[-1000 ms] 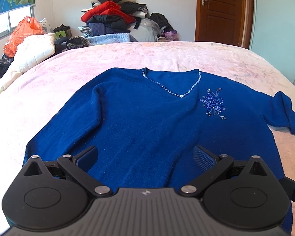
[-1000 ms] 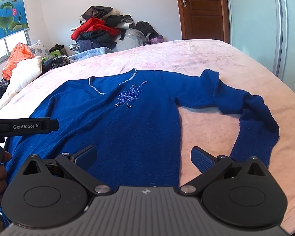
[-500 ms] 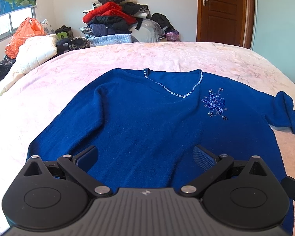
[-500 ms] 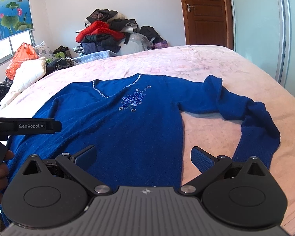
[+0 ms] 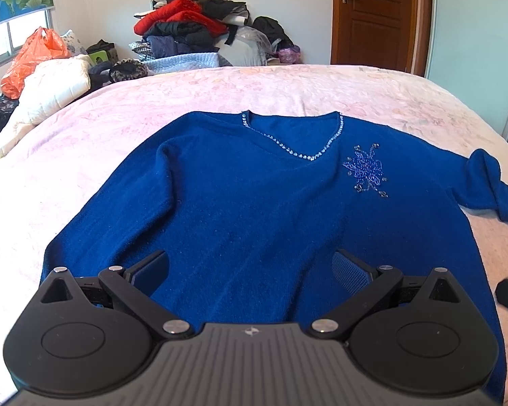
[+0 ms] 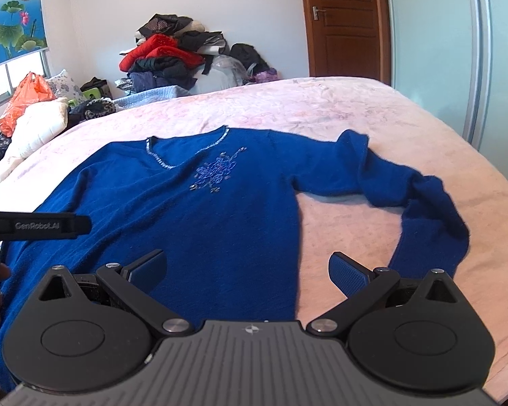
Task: Fold small clothes
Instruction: 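Grasp the outstretched blue sleeve cuff with the right gripper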
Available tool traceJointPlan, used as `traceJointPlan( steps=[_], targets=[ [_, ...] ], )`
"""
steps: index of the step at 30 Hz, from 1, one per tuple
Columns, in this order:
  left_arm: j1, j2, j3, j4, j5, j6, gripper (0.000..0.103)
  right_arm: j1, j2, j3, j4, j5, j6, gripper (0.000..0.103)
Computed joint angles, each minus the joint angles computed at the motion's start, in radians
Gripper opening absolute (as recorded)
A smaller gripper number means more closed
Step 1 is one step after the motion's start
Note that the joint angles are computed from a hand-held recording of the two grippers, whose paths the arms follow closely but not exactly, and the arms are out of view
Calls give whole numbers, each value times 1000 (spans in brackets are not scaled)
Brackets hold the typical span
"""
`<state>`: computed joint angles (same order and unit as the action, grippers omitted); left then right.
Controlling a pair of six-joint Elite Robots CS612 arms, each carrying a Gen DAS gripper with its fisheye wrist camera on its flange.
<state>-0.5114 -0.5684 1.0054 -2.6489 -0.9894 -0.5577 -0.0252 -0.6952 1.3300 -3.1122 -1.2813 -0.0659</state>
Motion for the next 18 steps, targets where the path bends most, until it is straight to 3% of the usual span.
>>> traceJointPlan(
  steps=[7, 11, 15, 18],
  targets=[
    [3, -8, 8, 21, -27, -4, 103, -11, 0, 5, -29, -33, -8, 103],
    [8, -11, 12, 31, -30, -32, 103, -15, 4, 21, -79, -101, -108, 103],
    [9, -12, 15, 31, -45, -29, 103, -14, 23, 30, -158, -215, -240, 102],
    [6, -10, 13, 30, -41, -11, 103, -25, 33, 27, -166, -237, -282, 93]
  ],
)
